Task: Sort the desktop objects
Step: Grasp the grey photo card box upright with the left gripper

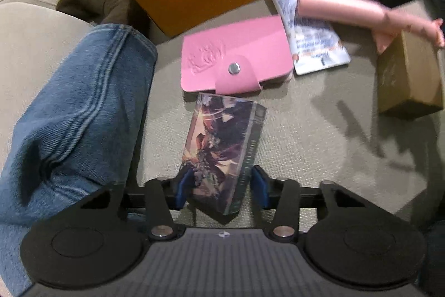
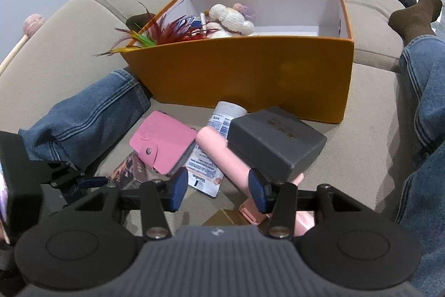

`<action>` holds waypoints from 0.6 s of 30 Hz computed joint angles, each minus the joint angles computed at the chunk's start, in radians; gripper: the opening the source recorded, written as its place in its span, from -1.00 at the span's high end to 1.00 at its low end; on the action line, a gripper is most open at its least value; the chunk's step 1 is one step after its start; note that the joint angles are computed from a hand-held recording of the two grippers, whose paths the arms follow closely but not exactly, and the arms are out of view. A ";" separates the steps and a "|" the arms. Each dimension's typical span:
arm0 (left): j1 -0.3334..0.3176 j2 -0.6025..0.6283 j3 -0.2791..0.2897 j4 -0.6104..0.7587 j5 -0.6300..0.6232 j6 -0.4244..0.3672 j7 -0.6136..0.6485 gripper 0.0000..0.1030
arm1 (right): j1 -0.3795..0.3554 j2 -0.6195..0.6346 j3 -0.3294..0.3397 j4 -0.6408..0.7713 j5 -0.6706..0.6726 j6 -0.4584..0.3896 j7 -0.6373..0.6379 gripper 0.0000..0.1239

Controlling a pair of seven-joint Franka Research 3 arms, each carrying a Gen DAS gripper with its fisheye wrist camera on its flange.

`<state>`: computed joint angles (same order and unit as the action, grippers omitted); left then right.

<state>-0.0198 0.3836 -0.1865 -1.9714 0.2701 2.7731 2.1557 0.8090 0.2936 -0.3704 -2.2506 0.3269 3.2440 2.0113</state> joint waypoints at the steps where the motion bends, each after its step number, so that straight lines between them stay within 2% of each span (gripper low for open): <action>1: 0.022 -0.008 -0.019 -0.006 -0.029 0.005 0.024 0.17 | -0.005 0.000 0.005 -0.001 0.002 0.000 0.001 0.18; 3: 0.054 -0.022 -0.047 -0.010 -0.086 0.009 0.062 0.30 | -0.021 0.001 0.022 0.002 0.005 -0.001 0.000 0.18; 7: 0.094 -0.025 -0.082 0.021 -0.216 -0.030 0.098 0.42 | -0.043 0.002 0.045 0.004 0.004 -0.002 -0.001 0.18; 10: 0.146 -0.023 -0.126 0.064 -0.378 -0.094 0.143 0.47 | -0.039 0.005 0.040 0.005 0.004 -0.004 0.003 0.18; 12: 0.170 -0.007 -0.147 0.088 -0.485 -0.104 0.177 0.48 | -0.035 0.008 0.034 0.007 0.003 -0.008 0.009 0.18; 15: 0.172 0.007 -0.156 0.103 -0.572 -0.101 0.209 0.49 | -0.036 0.012 0.034 0.013 -0.008 -0.019 0.020 0.18; 18: 0.123 0.017 -0.112 0.102 -0.528 -0.093 0.160 0.49 | -0.031 0.010 0.029 0.010 -0.024 -0.015 0.030 0.18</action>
<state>0.1035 0.4010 -0.2985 -1.8695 -0.2578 2.6802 2.3154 0.7780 0.3031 -0.3417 -2.2405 0.3028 3.2289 2.0414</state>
